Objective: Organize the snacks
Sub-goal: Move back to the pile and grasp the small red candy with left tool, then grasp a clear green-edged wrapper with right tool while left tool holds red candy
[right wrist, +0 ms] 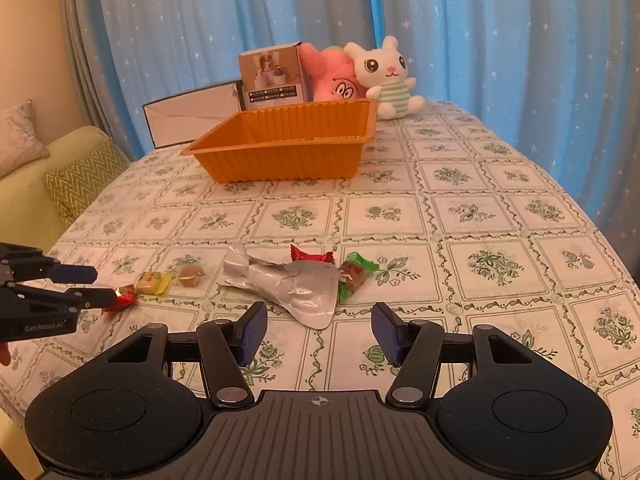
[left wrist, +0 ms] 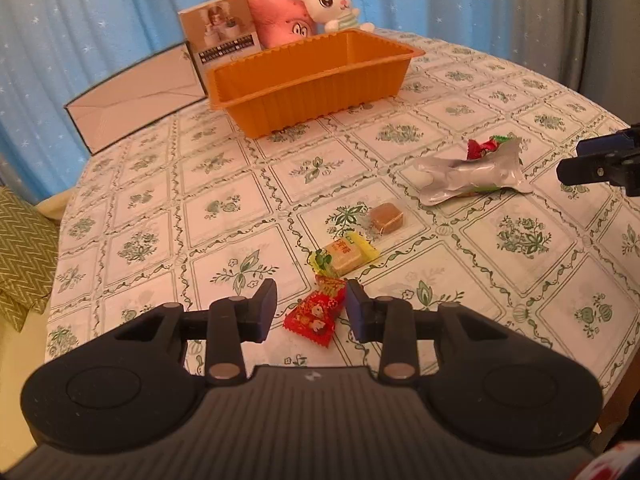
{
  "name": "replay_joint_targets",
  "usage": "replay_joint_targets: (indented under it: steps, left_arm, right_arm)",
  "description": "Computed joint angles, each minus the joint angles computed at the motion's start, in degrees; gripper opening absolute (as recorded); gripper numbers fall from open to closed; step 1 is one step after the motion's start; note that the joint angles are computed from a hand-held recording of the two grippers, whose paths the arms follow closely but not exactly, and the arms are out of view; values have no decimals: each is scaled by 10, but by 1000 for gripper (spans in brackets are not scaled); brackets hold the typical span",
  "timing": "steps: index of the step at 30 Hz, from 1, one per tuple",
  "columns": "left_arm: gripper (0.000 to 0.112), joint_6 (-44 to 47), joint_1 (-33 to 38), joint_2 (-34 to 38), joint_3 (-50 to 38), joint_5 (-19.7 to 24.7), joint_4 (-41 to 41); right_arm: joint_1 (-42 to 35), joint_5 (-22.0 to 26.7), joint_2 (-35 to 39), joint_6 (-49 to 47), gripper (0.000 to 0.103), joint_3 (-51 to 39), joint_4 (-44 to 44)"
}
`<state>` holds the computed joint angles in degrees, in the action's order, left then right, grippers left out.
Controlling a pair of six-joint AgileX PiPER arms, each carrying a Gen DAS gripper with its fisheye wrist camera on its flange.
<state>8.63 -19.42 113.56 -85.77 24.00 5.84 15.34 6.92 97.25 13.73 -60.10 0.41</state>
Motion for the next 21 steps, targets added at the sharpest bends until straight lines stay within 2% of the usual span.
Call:
replay_joint_targets:
  steps: [5, 10, 11, 12, 14, 17, 21]
  left_arm:
    - [33, 113, 22, 34, -51, 47, -103]
    - [33, 135, 39, 47, -66, 68, -157]
    - [32, 135, 43, 48, -70, 74, -173]
    - [26, 141, 48, 51, -74, 82, -193]
    - [24, 132, 49, 52, -80, 93, -203]
    - [21, 107, 50, 45, -78, 97, -212]
    - [21, 87, 51, 28, -62, 78, -243]
  right_arm:
    - [2, 6, 13, -12, 58, -11, 13]
    - [3, 8, 24, -32, 58, -23, 32]
    - [3, 8, 25, -39, 58, -25, 38]
    - [6, 9, 28, -25, 58, -28, 24]
    - [8, 12, 32, -43, 58, -35, 34]
    - [8, 17, 39, -126, 58, -50, 85]
    - [3, 59, 67, -296, 58, -100, 182]
